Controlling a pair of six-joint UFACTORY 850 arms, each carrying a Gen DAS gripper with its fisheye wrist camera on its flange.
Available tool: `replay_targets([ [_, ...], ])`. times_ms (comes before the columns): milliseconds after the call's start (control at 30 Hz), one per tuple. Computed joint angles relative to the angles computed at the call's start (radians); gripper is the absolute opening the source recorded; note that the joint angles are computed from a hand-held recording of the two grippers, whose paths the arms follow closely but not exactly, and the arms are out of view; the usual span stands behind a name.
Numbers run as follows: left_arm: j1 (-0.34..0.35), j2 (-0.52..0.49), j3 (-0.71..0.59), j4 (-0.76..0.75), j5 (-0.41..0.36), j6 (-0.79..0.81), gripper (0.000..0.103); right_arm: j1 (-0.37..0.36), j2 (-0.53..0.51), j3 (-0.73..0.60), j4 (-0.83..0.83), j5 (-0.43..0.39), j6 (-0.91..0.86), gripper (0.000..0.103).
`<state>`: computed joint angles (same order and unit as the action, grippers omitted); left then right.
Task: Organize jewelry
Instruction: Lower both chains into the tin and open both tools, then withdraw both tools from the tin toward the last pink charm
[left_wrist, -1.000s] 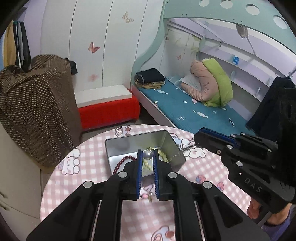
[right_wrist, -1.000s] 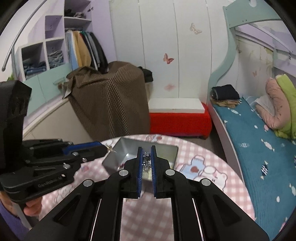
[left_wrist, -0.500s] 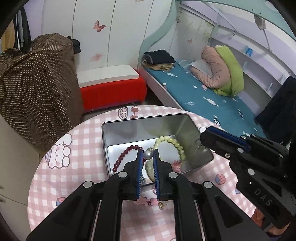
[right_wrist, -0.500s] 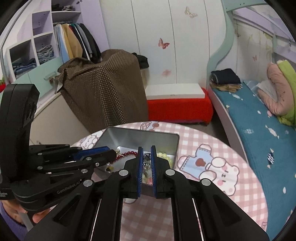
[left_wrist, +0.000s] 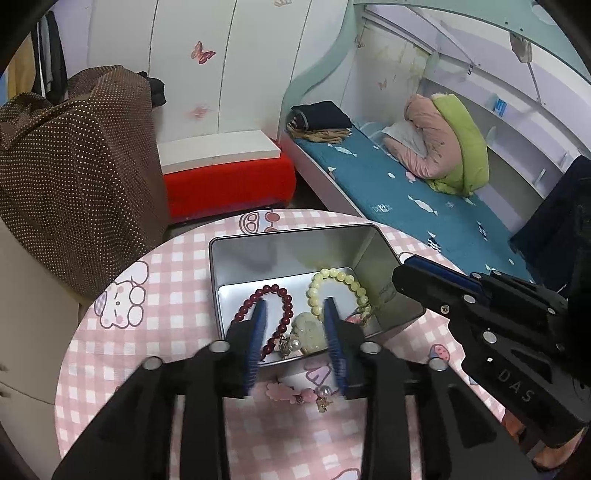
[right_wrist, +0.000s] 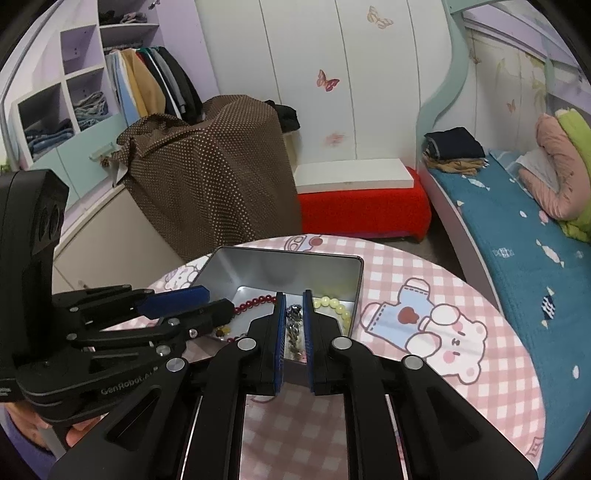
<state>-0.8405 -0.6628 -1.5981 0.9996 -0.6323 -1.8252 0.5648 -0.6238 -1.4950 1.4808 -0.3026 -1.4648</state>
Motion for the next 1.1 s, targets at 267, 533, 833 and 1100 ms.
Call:
replay_targets([
  [267, -0.027, 0.033, 0.034, 0.058, -0.042, -0.075, 0.047, 0.0, 0.044, 0.052, 0.119, 0.03, -0.108, 0.05],
  [533, -0.077, 0.091, 0.117, 0.134, -0.107, -0.196, 0.047, 0.015, 0.124, 0.16, 0.284, 0.039, -0.329, 0.05],
  [833, -0.119, 0.101, 0.184, 0.122, -0.176, -0.268, 0.058, 0.056, 0.12, 0.222, 0.265, 0.08, -0.339, 0.05],
  [1100, -0.119, 0.102, 0.247, 0.104, -0.139, -0.323, 0.058, 0.094, 0.033, 0.174, -0.023, 0.112, -0.058, 0.049],
])
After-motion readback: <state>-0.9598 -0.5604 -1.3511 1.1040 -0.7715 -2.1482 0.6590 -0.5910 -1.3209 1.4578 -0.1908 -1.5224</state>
